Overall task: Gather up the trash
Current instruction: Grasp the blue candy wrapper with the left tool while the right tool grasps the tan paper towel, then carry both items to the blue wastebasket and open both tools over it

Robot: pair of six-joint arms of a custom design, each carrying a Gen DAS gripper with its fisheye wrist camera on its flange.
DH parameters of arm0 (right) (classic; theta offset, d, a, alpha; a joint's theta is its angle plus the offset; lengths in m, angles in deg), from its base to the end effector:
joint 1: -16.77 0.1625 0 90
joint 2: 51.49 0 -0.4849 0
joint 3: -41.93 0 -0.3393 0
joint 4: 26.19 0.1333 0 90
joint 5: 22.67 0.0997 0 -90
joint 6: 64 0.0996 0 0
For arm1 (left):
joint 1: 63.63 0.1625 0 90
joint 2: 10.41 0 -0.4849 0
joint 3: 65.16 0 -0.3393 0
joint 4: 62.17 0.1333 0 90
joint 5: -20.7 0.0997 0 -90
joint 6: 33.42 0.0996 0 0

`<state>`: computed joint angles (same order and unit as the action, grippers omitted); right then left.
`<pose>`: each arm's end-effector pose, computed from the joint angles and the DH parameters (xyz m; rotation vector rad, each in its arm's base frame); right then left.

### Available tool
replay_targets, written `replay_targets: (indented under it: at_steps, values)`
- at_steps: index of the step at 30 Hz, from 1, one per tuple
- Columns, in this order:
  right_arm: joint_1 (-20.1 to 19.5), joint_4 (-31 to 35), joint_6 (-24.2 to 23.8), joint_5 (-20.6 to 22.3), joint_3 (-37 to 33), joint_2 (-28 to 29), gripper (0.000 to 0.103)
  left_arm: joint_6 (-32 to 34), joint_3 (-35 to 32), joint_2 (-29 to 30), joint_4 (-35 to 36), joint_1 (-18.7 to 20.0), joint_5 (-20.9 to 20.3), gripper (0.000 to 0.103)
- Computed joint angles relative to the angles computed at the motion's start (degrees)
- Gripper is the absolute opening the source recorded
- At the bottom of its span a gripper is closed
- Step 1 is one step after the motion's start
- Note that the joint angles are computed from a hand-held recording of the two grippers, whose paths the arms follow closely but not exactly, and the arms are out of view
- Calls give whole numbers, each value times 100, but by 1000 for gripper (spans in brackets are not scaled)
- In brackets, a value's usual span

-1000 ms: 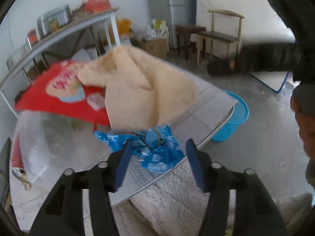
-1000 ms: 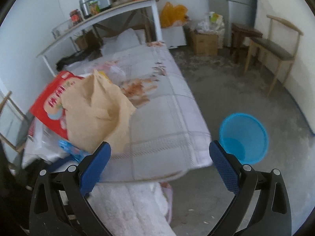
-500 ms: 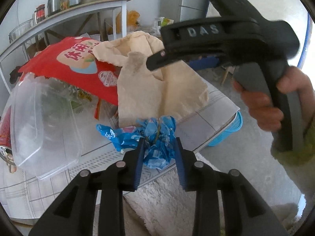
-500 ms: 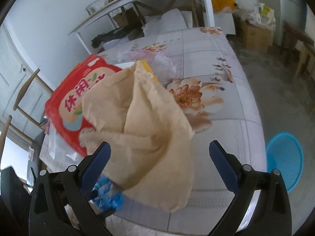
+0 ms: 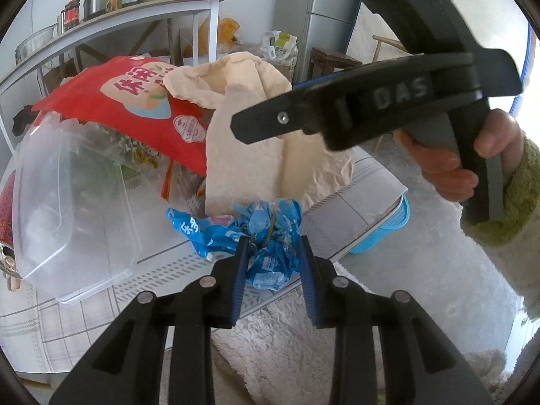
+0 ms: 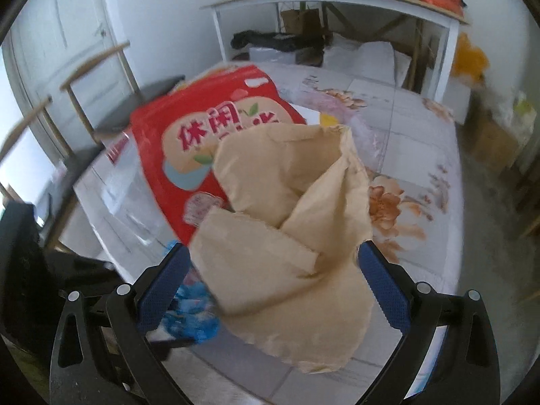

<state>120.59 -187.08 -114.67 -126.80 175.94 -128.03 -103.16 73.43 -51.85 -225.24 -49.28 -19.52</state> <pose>0.2049 -0.3767 0.2772 1.4738 -2.4135 0.2049 -0.3221 -0.2985 0.0474 0.3536 2.3362 -0.8924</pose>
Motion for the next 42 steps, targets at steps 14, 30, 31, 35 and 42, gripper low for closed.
replay_targets:
  at_steps: [14, 30, 31, 35, 42]
  values:
    - [-87, -177, 22, -331, -134, 395, 53, 85, 73, 50, -258, -2, 36, 28]
    - [-216, -1316, 842, 18, 206, -390, 1, -331, 263, -62, -40, -389, 299, 28]
    - [-235, -1357, 866, 63, 232, -496, 1, -401, 246, -78, 59, -432, 336, 28]
    - [-307, -1530, 965, 228, 318, -935, 1, -642, 150, -140, 455, -580, 455, 28]
    - [-620, -1675, 1108, 262, 399, -1613, 1, -542, -7, -240, 635, -772, 766, 28]
